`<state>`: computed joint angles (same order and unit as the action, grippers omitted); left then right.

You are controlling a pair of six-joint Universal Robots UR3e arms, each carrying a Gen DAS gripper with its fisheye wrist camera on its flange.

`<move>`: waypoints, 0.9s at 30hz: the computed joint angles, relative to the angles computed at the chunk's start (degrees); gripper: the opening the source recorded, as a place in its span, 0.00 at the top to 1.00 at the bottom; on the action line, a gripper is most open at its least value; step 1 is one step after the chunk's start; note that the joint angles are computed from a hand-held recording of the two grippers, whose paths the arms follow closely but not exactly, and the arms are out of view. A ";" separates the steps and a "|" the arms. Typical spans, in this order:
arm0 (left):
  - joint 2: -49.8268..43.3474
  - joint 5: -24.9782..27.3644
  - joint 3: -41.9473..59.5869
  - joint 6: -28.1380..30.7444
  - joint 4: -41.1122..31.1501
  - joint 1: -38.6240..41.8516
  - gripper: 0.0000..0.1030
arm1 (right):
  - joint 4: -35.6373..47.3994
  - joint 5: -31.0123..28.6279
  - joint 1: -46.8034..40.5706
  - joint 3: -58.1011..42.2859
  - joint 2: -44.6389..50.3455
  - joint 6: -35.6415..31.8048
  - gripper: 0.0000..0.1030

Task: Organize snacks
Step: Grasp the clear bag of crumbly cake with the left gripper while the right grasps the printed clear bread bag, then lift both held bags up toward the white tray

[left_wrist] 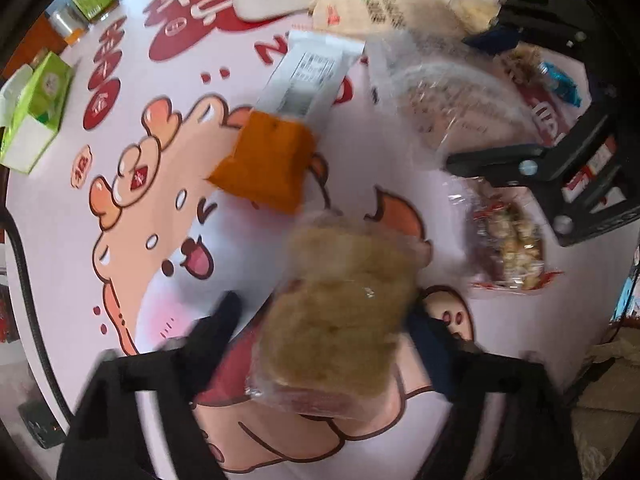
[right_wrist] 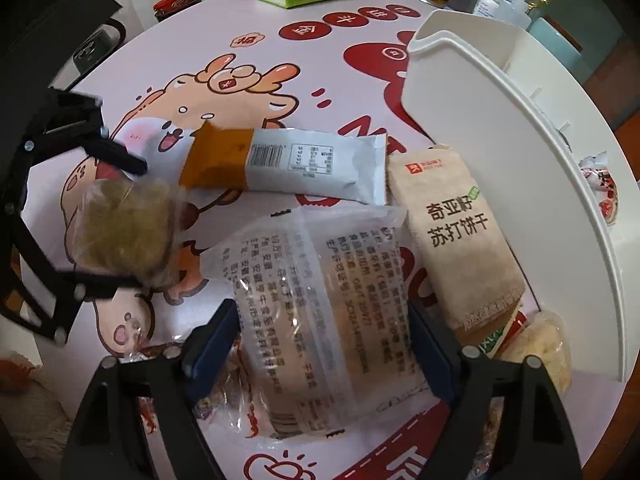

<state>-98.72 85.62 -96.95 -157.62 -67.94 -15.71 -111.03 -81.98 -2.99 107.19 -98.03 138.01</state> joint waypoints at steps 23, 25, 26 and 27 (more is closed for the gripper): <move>20.96 -6.65 -3.95 -19.44 -6.69 0.63 0.46 | 40.88 21.08 -41.18 -3.64 -32.02 -13.07 0.34; 20.31 -6.12 -2.64 -20.30 -6.87 -0.72 0.46 | 46.38 22.11 -45.59 -5.09 -33.54 -16.94 0.33; 20.06 -5.71 -1.92 -20.98 -7.04 -1.77 0.46 | 51.31 22.90 -49.16 -6.80 -34.04 -20.39 0.32; 20.19 -5.26 -1.51 -21.68 -7.17 -2.58 0.46 | 53.50 23.14 -50.87 -7.36 -34.58 -21.76 0.32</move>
<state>-78.54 80.36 -98.46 -179.30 -75.11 -18.29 -57.53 -58.84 -53.87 99.83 -132.61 116.25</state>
